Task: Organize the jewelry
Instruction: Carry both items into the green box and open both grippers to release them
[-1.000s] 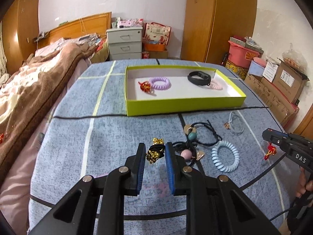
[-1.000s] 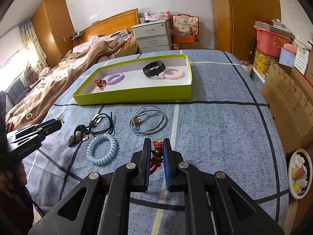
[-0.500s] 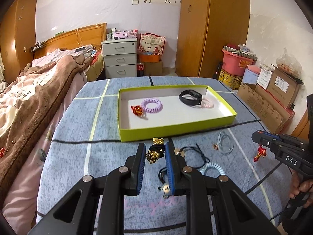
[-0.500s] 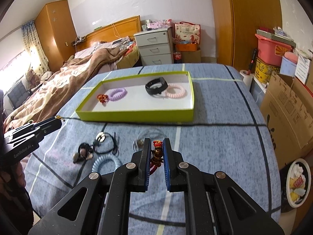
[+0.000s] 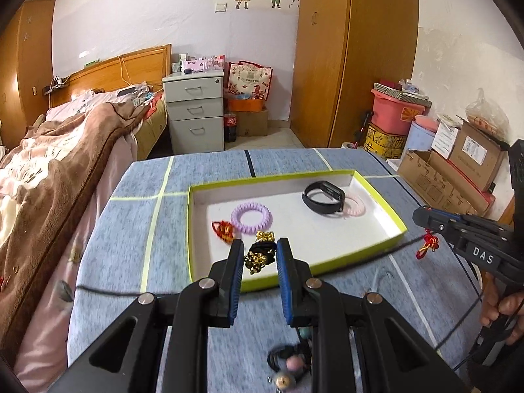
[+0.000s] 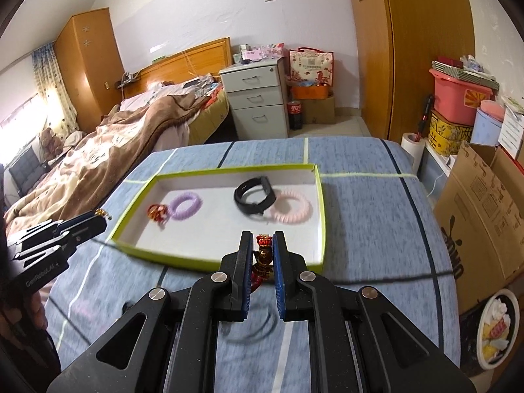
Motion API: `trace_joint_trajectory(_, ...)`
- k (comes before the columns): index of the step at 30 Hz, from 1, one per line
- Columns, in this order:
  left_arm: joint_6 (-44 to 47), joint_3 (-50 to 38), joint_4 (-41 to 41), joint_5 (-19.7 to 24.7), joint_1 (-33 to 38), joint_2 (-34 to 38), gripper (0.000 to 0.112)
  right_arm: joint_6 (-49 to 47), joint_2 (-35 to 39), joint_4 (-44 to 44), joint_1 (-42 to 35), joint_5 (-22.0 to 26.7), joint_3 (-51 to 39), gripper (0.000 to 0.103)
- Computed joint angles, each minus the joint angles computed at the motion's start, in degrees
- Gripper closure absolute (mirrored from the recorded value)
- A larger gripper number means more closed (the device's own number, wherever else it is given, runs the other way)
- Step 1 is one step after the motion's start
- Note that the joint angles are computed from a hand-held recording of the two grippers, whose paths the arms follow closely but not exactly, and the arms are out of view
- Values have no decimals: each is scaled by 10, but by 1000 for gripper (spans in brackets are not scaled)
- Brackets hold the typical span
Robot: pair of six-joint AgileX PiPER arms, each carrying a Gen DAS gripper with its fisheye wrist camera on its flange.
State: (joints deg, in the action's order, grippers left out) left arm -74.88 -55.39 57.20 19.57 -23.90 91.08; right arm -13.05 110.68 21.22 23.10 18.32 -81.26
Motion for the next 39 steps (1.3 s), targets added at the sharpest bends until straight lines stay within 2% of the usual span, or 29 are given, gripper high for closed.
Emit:
trace_joint_trajectory(9,163,-74,-159,-43,43,79,91,59,98,-61,-6,70,-134,91)
trace_joint_trajectory(14,227,-109,-229,-44,54,123,91,96,137,-113,-3,98,-181,91)
trace_joint_trajectory(26,252,-135,-267,-30,59,165,91,148,170,-186,4,124,-217,91)
trace_joint_trajectory(39,249,-140,-273,-20,59,177,91,161,180,-205,7,137,-231,91)
